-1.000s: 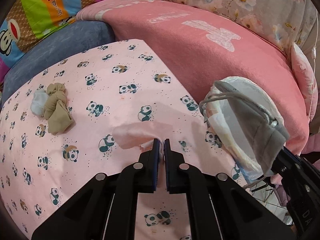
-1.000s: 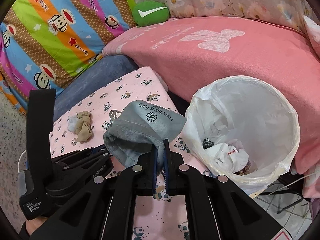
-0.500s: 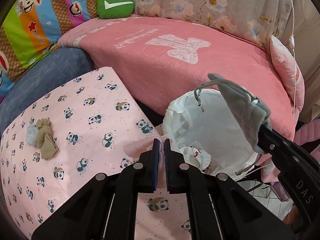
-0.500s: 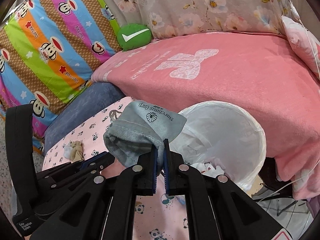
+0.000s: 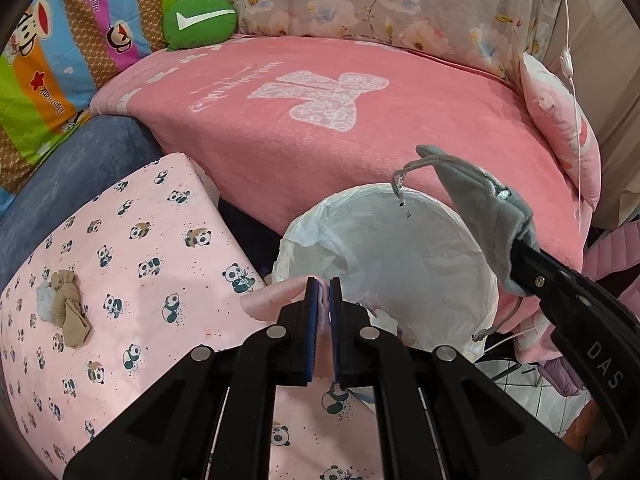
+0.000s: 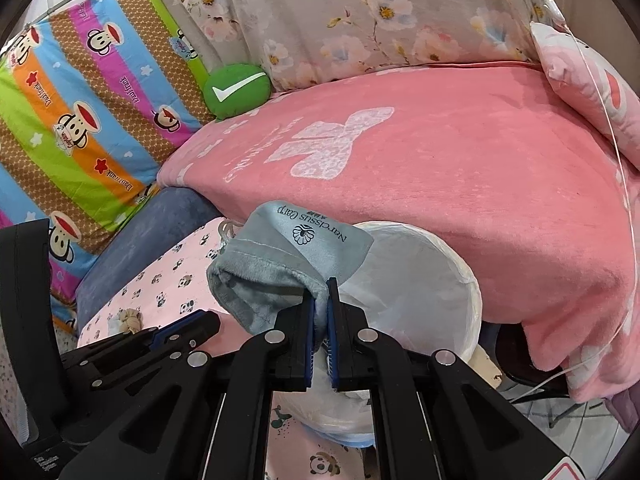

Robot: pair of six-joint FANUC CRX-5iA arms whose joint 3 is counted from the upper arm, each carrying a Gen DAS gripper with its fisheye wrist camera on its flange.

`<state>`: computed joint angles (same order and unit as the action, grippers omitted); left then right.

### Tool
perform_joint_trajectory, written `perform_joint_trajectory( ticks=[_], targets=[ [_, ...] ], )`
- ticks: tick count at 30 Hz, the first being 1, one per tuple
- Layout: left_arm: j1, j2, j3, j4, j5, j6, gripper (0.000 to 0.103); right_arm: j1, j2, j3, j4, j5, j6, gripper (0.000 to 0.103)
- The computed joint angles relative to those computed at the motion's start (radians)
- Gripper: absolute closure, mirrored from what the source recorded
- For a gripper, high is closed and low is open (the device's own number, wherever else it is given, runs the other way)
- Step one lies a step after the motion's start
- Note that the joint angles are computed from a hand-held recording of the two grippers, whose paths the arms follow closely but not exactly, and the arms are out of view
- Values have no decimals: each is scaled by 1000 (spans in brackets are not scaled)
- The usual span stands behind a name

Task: Collect trash
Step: 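Drop the pink cloth into the bin with left tool while right drops grey pouch, then move both tools back over the two socks on the cushion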

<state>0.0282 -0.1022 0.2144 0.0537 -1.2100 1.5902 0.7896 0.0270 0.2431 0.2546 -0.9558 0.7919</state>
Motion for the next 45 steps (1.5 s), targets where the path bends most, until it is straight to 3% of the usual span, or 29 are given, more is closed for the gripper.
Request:
perform_joint_trajectory(
  ticks=[5, 10, 11, 12, 14, 16, 17, 34, 45],
  targets=[
    [-22, 17, 20, -22, 0, 10, 97, -20, 10, 11, -16, -7, 9, 95],
    [-23, 32, 33, -21, -13, 19, 96, -27, 14, 6, -4, 1, -13, 85],
    [-22, 33, 34, -23, -15, 22, 92, -26, 12, 2, 0, 4, -22, 84],
    [-23, 33, 35, -29, -17, 27, 87, -28, 11, 1, -1, 7, -25, 80],
    [-25, 26, 33, -44, -10, 43, 51, -28, 10, -4, 9, 13, -32, 75],
    [-34, 8, 26, -81, 15, 69, 33, -26, 8, -8, 19, 18, -37, 70],
    [-37, 2, 24, -93, 23, 74, 30, -25, 6, -10, 23, 20, -39, 70],
    [50, -73, -29, -58, 26, 75, 30, 30, -7, -1, 47, 12, -32, 62],
    [173, -154, -108, -12, 23, 51, 30, 120, 20, 46, 50, -25, 2, 61]
  ],
)
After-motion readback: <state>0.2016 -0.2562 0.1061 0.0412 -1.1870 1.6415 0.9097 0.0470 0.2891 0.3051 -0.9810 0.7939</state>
